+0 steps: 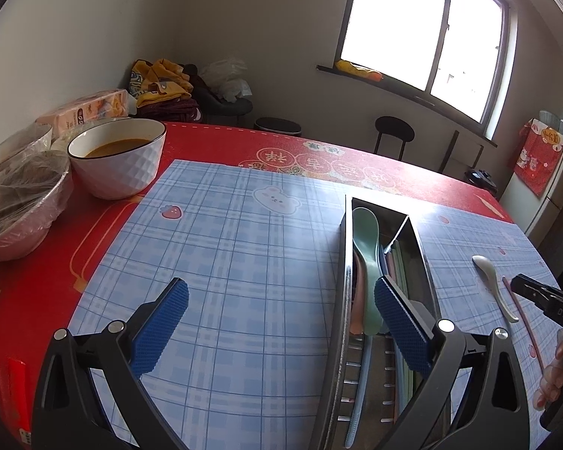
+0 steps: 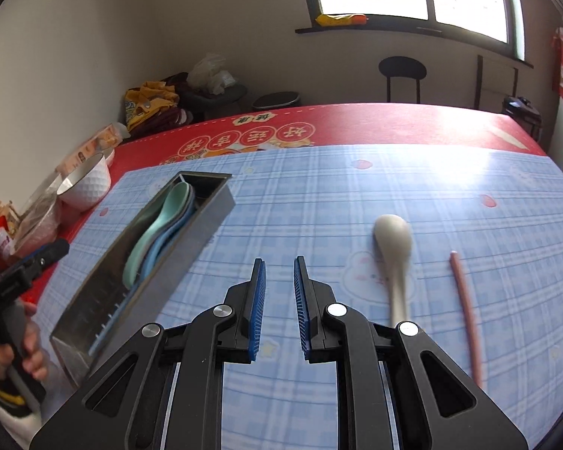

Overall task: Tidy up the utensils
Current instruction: 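Reach the left gripper to the white spoon handle and close on it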

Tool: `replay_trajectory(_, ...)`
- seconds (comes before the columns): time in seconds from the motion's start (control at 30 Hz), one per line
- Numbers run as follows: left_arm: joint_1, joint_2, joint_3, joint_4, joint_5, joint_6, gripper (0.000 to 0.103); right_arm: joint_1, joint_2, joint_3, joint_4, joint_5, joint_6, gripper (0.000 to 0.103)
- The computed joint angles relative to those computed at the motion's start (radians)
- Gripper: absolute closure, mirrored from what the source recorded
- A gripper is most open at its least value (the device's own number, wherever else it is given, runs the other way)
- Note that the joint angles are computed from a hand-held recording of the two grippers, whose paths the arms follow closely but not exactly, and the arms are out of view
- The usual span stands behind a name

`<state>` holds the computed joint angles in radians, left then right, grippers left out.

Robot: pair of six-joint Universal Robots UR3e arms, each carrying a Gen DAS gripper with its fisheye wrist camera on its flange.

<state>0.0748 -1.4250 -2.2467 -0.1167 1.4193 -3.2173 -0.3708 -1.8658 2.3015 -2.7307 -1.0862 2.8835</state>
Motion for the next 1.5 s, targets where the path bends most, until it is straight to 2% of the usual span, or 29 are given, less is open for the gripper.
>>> replay_trajectory(0.1, -0.031, -0.034, 0.017, 0.007, 0.045, -0.004, 0.006, -0.183, -0.157, 0.082, 0.145, 0.096, -0.148, 0.087)
replay_trajectory(0.27, -0.071, -0.031, 0.046, -0.02, 0.09, -0.015, 0.006, -0.523, -0.396, 0.129, 0.523, 0.234, -0.43, 0.087)
replay_trajectory(0.5, -0.231, -0.027, 0.149, -0.1, 0.23, -0.055, 0.006, -0.767, -0.46, 0.123, 0.738, 0.293, -0.668, 0.087)
replay_trajectory(0.7, -0.429, -0.146, 0.343, -0.177, 0.303, -0.076, 0.008, -0.809, -0.394, 0.129, 0.691, 0.31, -0.69, 0.087)
replay_trajectory(0.87, -0.582, -0.349, 0.583, -0.266, 0.324, -0.083, 0.028, -0.833, -0.343, 0.126, 0.716, 0.329, -0.725, 0.087)
replay_trajectory(1.0, -0.654, -0.528, 0.787, -0.349, 0.294, -0.094, 0.046, -0.863, -0.326, 0.104, 0.796, 0.363, -0.782, 0.087)
replay_trajectory(1.07, -0.675, -0.622, 0.906, -0.411, 0.269, -0.104, 0.059, -0.868, -0.316, 0.094, 0.833, 0.369, -0.807, 0.087)
replay_trajectory(1.13, -0.686, -0.715, 1.033, -0.486, 0.242, -0.118, 0.063, -0.858, -0.304, 0.084, 0.85, 0.37, -0.82, 0.087)
replay_trajectory(1.27, -0.691, -0.865, 1.234, -0.583, 0.177, -0.153, 0.064, -0.861, -0.259, 0.054, 0.904, 0.378, -0.847, 0.087)
replay_trajectory(1.5, -0.724, -1.034, 1.486, -0.72, 0.2, -0.149, 0.064, -0.908, -0.22, 0.013, 1.041, 0.417, -0.924, 0.087)
